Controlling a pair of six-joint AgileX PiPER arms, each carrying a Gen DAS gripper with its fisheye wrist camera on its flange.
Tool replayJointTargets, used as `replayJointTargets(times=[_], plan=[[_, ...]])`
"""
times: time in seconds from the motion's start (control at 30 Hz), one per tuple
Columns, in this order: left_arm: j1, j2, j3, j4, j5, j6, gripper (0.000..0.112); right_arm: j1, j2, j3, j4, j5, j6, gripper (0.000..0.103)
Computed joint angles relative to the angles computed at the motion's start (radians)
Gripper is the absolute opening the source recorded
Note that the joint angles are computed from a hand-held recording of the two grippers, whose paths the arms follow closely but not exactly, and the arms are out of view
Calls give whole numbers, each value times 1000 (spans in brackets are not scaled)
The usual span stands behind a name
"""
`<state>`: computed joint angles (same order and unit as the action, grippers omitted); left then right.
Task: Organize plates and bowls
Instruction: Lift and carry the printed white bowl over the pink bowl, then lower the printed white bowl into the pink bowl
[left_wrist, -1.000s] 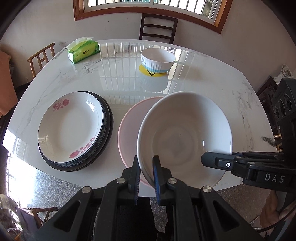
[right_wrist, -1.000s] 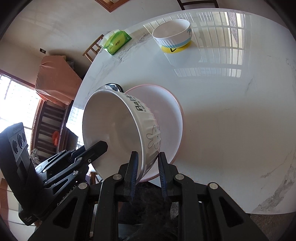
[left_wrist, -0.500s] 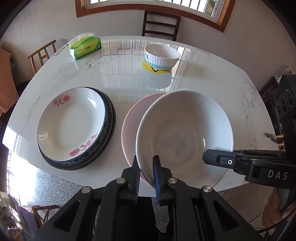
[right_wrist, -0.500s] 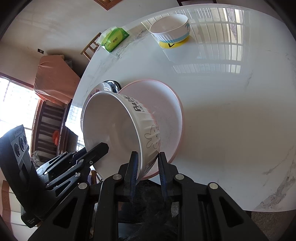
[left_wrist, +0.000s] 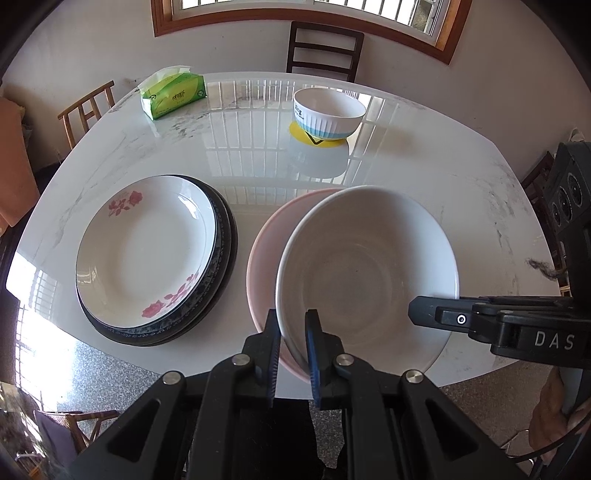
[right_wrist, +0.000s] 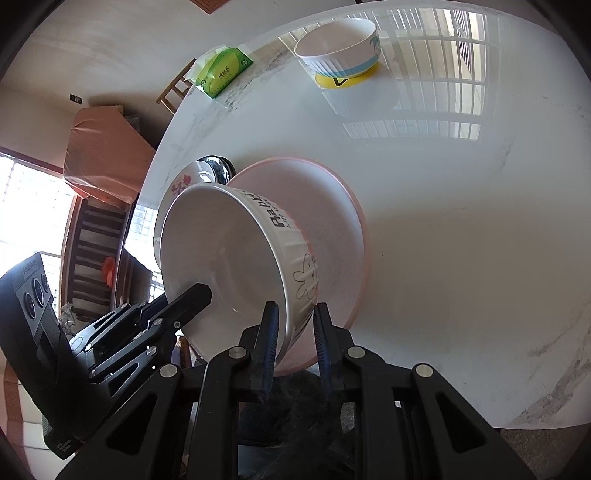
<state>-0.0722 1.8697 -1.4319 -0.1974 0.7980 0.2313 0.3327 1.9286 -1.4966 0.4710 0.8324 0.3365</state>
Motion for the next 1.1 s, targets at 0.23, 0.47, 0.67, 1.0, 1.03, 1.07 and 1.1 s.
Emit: replayJointTargets(times=[0.23, 0.47, 0.67, 1.0, 1.03, 1.07, 1.1], plan=[[5, 16, -15, -4, 8, 5, 14, 2, 5, -11, -12, 3, 10, 19], [3, 21, -12, 7, 0, 4, 16, -3, 5, -10, -11, 1, 6, 19], [3, 27, -18, 12, 0, 2, 16, -4, 2, -7, -11, -1, 6, 19], [8, 43, -46, 10, 20, 14, 18, -5, 0, -8, -13, 1, 6, 18], [7, 42, -46, 16, 14, 12, 18, -6, 0, -8, -12, 1, 6, 18], [6, 44, -48, 18, 16, 11, 18, -9, 0, -9, -11, 2, 3, 18], [6, 44, -49, 19, 14, 13, 19, -11, 0, -10, -9, 2, 1, 18]])
